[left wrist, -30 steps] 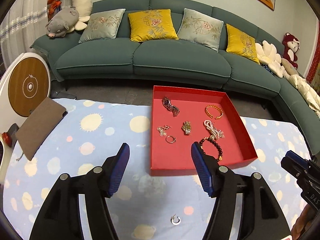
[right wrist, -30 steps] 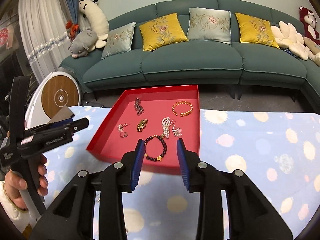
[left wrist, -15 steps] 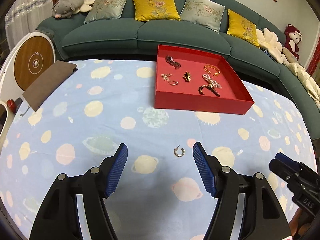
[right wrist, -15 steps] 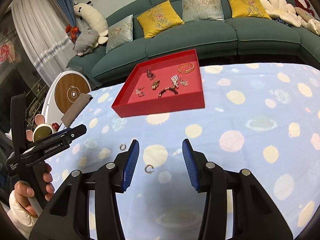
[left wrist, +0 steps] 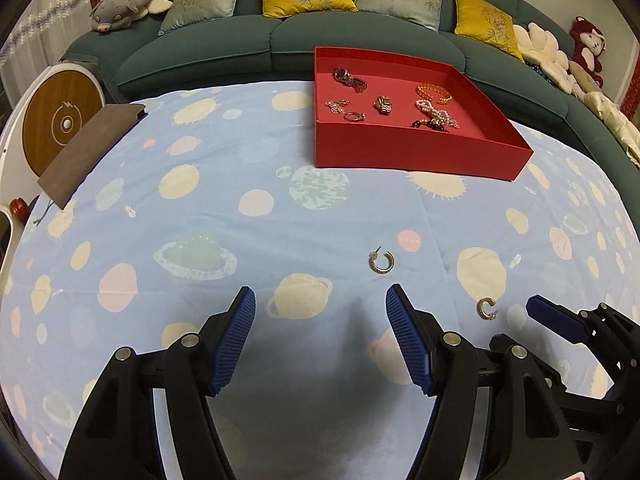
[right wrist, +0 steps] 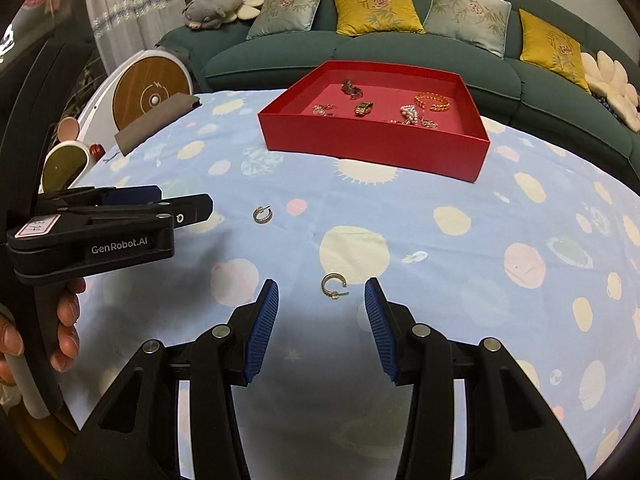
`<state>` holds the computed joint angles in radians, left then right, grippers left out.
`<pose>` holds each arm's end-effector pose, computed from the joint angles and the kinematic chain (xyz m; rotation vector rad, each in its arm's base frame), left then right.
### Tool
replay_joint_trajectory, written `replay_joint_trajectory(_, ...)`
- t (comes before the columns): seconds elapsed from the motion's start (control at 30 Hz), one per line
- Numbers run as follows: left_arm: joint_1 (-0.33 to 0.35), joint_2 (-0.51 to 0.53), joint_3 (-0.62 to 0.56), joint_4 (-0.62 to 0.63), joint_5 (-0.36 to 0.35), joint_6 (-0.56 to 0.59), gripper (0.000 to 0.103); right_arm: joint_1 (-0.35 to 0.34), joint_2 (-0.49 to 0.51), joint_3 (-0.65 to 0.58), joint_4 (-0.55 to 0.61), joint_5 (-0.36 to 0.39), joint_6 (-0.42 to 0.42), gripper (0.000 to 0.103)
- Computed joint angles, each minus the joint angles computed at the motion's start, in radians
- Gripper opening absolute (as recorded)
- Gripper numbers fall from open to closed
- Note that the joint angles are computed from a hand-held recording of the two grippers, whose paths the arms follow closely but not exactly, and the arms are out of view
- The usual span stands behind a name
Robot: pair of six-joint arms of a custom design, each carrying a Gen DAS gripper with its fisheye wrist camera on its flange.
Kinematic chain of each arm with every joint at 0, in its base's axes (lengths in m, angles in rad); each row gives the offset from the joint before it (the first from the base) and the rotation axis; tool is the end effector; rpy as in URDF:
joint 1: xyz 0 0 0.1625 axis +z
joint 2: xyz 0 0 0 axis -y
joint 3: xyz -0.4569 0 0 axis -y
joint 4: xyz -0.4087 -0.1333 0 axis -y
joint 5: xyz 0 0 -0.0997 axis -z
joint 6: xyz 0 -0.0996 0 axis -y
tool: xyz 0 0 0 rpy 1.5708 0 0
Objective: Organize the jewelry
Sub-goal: 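Grasp a gold hoop earring with right tool while left tool grasps the other hoop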
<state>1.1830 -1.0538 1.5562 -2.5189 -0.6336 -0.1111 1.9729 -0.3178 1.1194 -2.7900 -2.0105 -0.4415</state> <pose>-0.0668 -0.7282 0.3527 0.0540 2.2378 -0.7663 0.4147 -0.7429 -0.0303 0.9684 -2.4638 0.5486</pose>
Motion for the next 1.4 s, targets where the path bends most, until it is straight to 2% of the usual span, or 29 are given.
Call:
replay_joint_trajectory(0.27, 0.003, 0.007, -0.007, 0.012, -0.004, 0.004, 0.066, -0.013, 0.043, -0.067, 0.052, -0.021, 0.015, 0.043)
replay_joint_trajectory(0.6, 0.001, 0.011, -0.005, 0.016, -0.002, 0.006, 0.066, -0.018, 0.065, -0.092, 0.061, -0.029, 0.006, 0.043)
replay_joint_trajectory(0.97, 0.009, 0.051, -0.034, 0.022, -0.010, 0.022, 0.066, -0.021, 0.066, -0.093, 0.042, -0.046, -0.005, 0.016)
replay_joint_trajectory(1.3, 0.022, 0.095, -0.056, -0.053, -0.039, 0.096, 0.066, -0.025, 0.050, -0.076, 0.044, -0.039, 0.013, 0.016)
replay_joint_trajectory(1.4, 0.028, 0.105, -0.061, -0.075, -0.044, 0.106, 0.059, -0.027, 0.040, -0.067, 0.052, -0.033, 0.028, 0.016)
